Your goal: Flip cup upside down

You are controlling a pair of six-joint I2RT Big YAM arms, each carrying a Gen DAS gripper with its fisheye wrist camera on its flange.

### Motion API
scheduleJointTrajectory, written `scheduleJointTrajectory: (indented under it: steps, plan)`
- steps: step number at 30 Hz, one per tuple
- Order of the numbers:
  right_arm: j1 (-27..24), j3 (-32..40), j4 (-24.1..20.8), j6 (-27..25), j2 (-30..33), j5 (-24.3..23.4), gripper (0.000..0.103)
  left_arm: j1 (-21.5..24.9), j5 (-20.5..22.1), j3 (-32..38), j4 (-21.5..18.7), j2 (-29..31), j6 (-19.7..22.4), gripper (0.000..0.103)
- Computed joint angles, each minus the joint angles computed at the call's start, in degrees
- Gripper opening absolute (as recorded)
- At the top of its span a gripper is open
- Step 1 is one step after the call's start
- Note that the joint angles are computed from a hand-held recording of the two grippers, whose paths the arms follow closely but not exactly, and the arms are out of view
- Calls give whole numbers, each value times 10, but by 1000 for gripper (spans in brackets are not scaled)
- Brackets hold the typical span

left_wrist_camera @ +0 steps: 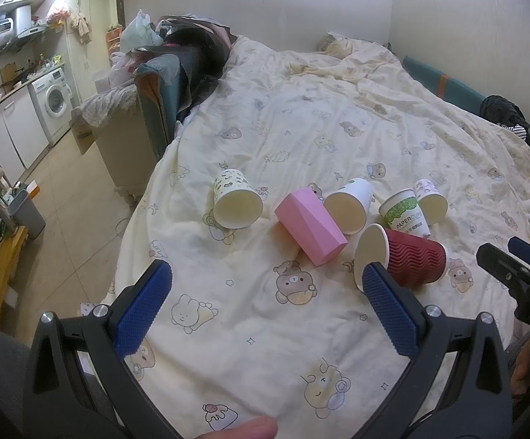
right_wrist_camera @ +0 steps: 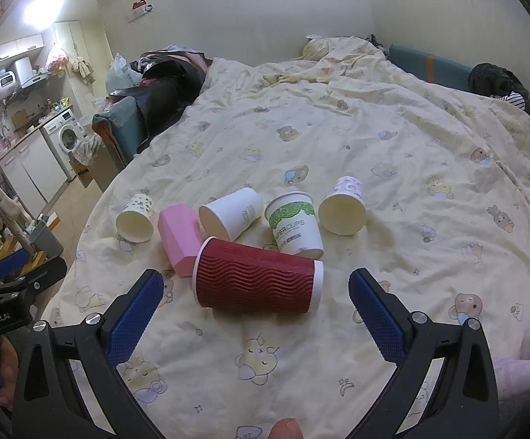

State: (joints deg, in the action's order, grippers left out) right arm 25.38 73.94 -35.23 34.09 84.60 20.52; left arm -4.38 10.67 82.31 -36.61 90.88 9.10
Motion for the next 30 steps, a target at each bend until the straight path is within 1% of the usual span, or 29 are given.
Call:
scheduleJointTrajectory:
  steps: [6, 30]
  plan:
    - [-1, -1, 1, 6, -2, -1, 103, 0, -1, 0, 0, 0, 0, 103]
    - [-1, 0, -3, 4, -4, 0, 103, -1, -1, 0, 0, 2, 0, 103]
